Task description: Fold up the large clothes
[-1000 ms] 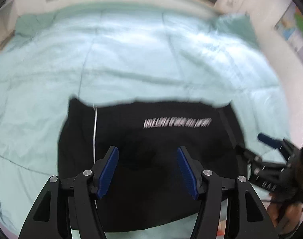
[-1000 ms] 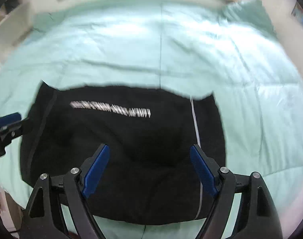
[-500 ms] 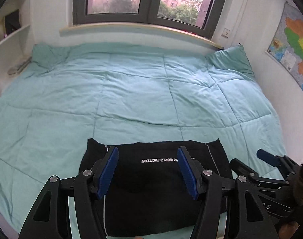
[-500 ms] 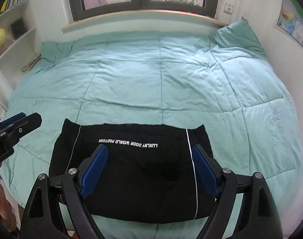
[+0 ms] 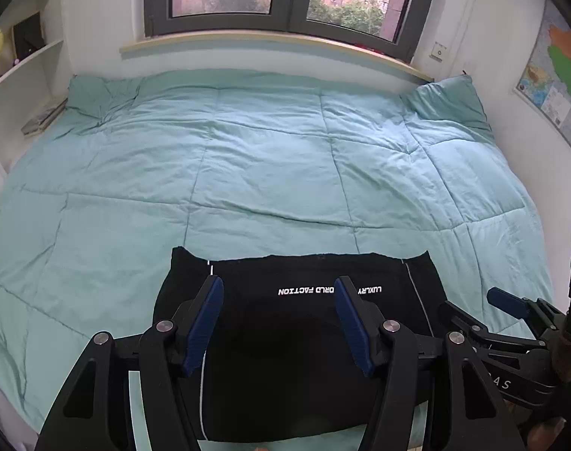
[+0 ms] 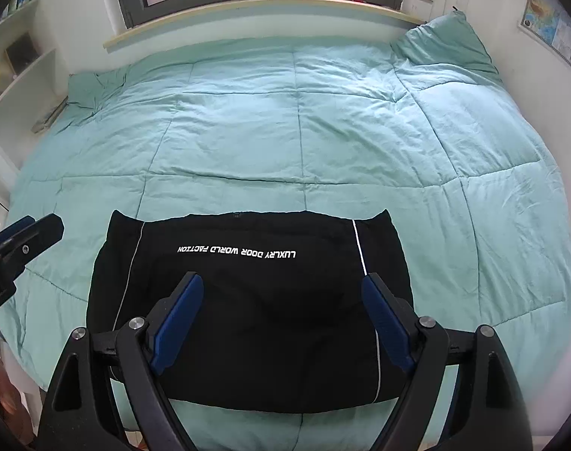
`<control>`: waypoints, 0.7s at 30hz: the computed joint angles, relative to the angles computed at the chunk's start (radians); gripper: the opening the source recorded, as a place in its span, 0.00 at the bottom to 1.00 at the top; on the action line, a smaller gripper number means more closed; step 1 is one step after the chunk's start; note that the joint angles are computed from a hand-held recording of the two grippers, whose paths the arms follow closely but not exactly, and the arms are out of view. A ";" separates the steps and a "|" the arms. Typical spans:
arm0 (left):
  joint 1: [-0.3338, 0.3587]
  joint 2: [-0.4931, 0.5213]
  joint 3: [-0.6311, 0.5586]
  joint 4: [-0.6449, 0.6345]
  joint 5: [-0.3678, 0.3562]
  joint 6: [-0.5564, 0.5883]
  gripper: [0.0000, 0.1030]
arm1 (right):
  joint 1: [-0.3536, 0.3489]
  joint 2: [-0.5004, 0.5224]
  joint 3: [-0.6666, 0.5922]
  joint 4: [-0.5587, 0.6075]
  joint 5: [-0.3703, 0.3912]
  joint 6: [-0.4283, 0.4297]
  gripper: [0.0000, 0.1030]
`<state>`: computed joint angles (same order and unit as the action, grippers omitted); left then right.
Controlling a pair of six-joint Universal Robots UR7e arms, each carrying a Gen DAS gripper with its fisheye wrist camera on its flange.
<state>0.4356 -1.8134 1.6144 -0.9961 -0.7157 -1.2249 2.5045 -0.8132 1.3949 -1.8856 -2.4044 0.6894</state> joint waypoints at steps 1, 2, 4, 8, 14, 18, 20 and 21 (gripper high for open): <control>0.000 0.000 0.002 -0.001 -0.001 0.004 0.61 | 0.001 0.002 -0.001 0.004 0.003 0.002 0.85; 0.003 -0.001 0.004 -0.007 -0.002 0.013 0.61 | 0.001 0.005 -0.004 0.009 0.004 0.007 0.85; 0.004 -0.003 0.007 -0.015 -0.006 0.019 0.61 | 0.002 0.004 -0.002 0.011 0.011 0.007 0.85; 0.005 -0.004 0.013 -0.021 -0.010 0.023 0.61 | 0.004 0.008 -0.005 0.016 0.010 0.008 0.85; 0.008 -0.014 0.028 -0.049 -0.022 0.038 0.61 | 0.002 0.005 -0.003 0.021 0.018 0.019 0.85; 0.005 -0.016 0.033 -0.051 -0.023 0.037 0.61 | 0.001 0.004 0.000 0.018 0.021 0.017 0.85; 0.005 -0.017 0.036 -0.057 -0.026 0.040 0.61 | 0.001 0.004 0.002 0.020 0.023 0.019 0.85; 0.007 -0.017 0.037 -0.059 -0.027 0.043 0.61 | 0.000 0.003 0.003 0.021 0.025 0.019 0.85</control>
<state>0.4424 -1.8303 1.6514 -1.0555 -0.7430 -1.1816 2.5048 -0.8101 1.3975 -1.8647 -2.3798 0.7084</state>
